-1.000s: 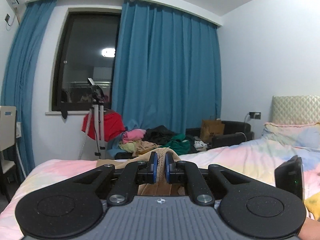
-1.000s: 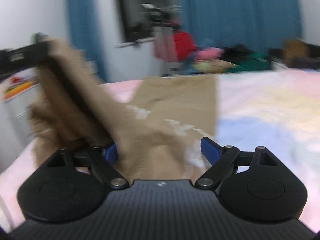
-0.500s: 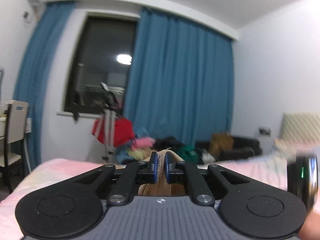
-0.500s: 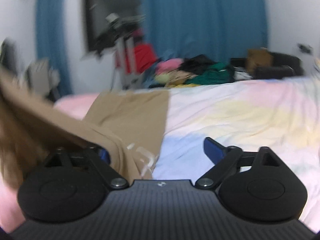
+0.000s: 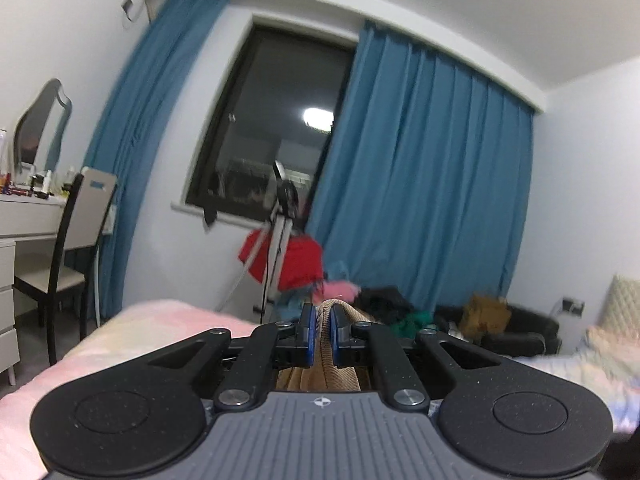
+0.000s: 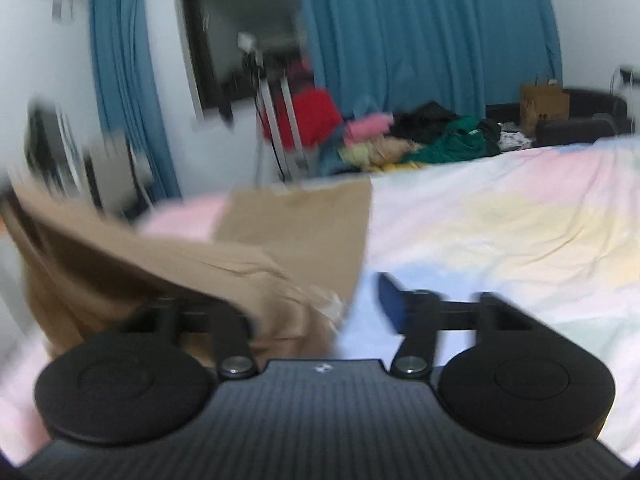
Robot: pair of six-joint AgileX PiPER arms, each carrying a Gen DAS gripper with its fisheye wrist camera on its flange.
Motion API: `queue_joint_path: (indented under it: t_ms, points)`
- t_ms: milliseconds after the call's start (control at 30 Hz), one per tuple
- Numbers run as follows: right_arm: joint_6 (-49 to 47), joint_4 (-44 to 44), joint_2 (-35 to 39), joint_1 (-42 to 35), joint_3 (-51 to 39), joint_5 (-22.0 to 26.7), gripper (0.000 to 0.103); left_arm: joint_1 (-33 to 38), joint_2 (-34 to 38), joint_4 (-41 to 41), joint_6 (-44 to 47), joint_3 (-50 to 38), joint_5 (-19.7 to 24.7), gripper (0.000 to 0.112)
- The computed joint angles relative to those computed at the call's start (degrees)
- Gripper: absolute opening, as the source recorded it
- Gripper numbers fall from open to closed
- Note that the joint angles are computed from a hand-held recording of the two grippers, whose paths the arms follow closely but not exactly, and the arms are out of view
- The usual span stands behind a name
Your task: Fold clothes
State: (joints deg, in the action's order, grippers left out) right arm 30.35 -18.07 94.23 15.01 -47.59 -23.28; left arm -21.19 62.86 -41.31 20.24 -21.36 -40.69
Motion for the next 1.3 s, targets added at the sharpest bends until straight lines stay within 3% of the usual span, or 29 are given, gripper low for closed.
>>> queue_joint_path:
  t_ms: [33, 100, 300, 433, 567, 833, 1000, 1100, 1200, 1267, 1300]
  points:
    - [3.44, -3.44, -0.18, -1.40, 1.43, -3.91, 0.020, -0.76, 0.32, -1.43, 1.96, -0.21, 0.76, 0.008]
    - [3.44, -3.66, -1.05, -1.30, 3.47, -8.02, 0.011, -2.61, 0.47, -4.67, 5.24, 0.47, 0.99, 0.008]
    - [-7.14, 1.57, -2.90, 1.54, 6.85, -13.74, 0.011, 0.36, 2.99, -5.83, 7.19, -0.32, 9.98, 0.011]
    - [-9.37, 1.82, -3.21, 1.87, 6.36, -13.33, 0.011, 3.00, 8.10, -17.04, 23.05, -4.20, 17.97, 0.034]
    - [-6.51, 1.47, -2.92, 1.31, 5.25, -11.10, 0.011, 5.87, 14.34, -24.33, 35.68, -7.35, 24.13, 0.043]
    - [-0.61, 1.30, -1.75, -0.82, 4.35, -8.92, 0.011, -2.21, 14.08, -26.26, 44.11, -5.94, 19.83, 0.065]
    - [-6.54, 8.36, -2.70, 0.34, 7.06, -14.00, 0.011, -7.42, 21.62, -44.31, 60.38, -10.58, 11.63, 0.068]
    - [-9.55, 11.90, -2.67, 0.65, 7.22, -14.79, 0.013, -7.53, 25.12, -50.35, 66.87, -12.63, 7.99, 0.073]
    - [-12.79, 15.15, -1.88, 1.03, 5.91, -12.59, 0.013, -6.68, 23.24, -49.79, 64.96, -12.00, 6.75, 0.076]
    - [-17.66, 18.59, -0.89, 1.73, 4.14, -9.36, 0.018, -6.68, 22.02, -48.02, 61.34, -11.47, 3.95, 0.076]
    - [-20.95, 20.94, -0.19, 2.20, 2.94, -7.18, 0.026, -6.77, 21.54, -47.06, 59.12, -11.21, 2.10, 0.076]
